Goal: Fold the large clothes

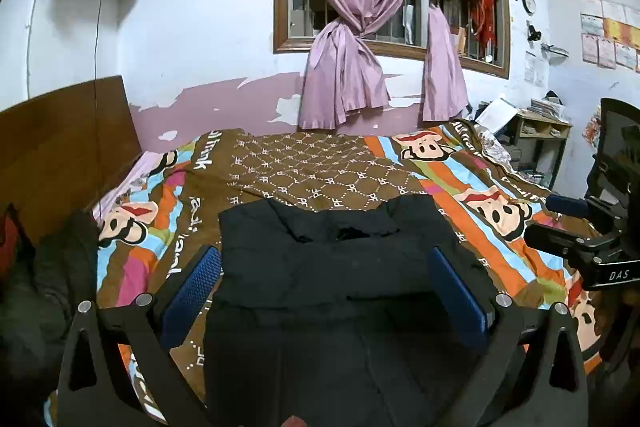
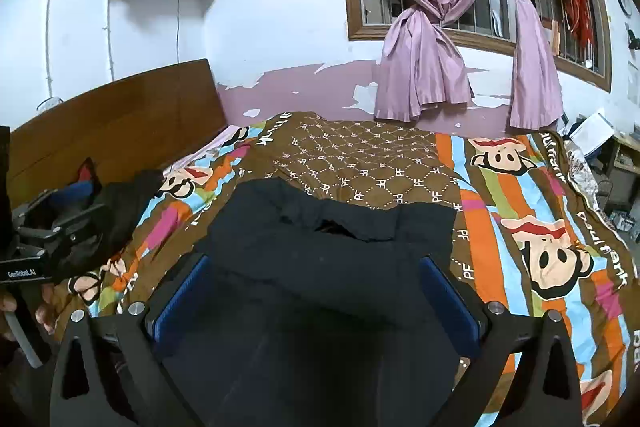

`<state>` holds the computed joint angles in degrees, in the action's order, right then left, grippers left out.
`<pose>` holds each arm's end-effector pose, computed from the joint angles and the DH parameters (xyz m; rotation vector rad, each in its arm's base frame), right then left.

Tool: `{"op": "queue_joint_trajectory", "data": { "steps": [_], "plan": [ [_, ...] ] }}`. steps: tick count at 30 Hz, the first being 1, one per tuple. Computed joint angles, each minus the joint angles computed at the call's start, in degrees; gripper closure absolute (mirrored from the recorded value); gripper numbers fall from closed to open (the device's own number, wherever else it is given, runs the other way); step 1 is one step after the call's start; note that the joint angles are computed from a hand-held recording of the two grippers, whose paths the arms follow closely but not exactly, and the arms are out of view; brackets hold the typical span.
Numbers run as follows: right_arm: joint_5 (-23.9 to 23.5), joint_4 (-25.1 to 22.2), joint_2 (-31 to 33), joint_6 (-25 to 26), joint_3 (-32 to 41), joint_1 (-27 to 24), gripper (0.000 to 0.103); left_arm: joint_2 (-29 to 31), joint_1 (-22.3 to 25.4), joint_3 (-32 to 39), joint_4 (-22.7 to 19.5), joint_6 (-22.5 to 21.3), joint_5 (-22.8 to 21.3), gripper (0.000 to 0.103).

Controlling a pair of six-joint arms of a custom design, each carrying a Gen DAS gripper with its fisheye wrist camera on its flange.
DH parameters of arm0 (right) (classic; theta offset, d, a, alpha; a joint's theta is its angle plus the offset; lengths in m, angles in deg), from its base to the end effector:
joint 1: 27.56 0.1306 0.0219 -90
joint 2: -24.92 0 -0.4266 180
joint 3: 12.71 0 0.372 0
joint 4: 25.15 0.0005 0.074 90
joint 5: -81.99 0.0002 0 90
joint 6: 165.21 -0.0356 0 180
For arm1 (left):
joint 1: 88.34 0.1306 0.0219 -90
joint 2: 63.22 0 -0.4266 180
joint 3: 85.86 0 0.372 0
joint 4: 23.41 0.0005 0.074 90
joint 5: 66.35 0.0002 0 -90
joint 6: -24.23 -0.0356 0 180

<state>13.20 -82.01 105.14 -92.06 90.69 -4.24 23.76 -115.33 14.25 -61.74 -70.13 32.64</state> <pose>0.3547 0.1383 0.6378 0.0918 2.1122 0.0168 0.4075 -0.2143 0.5945 0.6447 1.9234 -0.4085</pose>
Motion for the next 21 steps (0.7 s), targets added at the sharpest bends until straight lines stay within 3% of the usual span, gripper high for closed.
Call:
{"op": "queue_joint_trajectory", "data": {
  "steps": [3, 7, 15, 21],
  "plan": [
    [1.52, -0.48, -1.63, -0.14, -1.27, 1.68, 0.0, -2.32, -0.26, -2.45, 0.73, -0.49, -0.35, 0.002],
    [3.79, -0.95, -3.75, -0.46, -3.97, 4.0, 0.0, -3.85, -0.24, -4.67, -2.33, -2.98, 1.22, 0.002],
    [8.12, -1.19, -8.09, -1.68, -12.23, 9.53, 0.0, -6.87, 0.32, -12.82, -3.91, -3.99, 2.03, 0.002],
    [4.21, 0.34, -11.26, -6.61, -20.36, 10.5, 0.0, -9.82, 0.7, -20.2, -4.12, -7.42, 4.1, 0.002]
  ]
}}
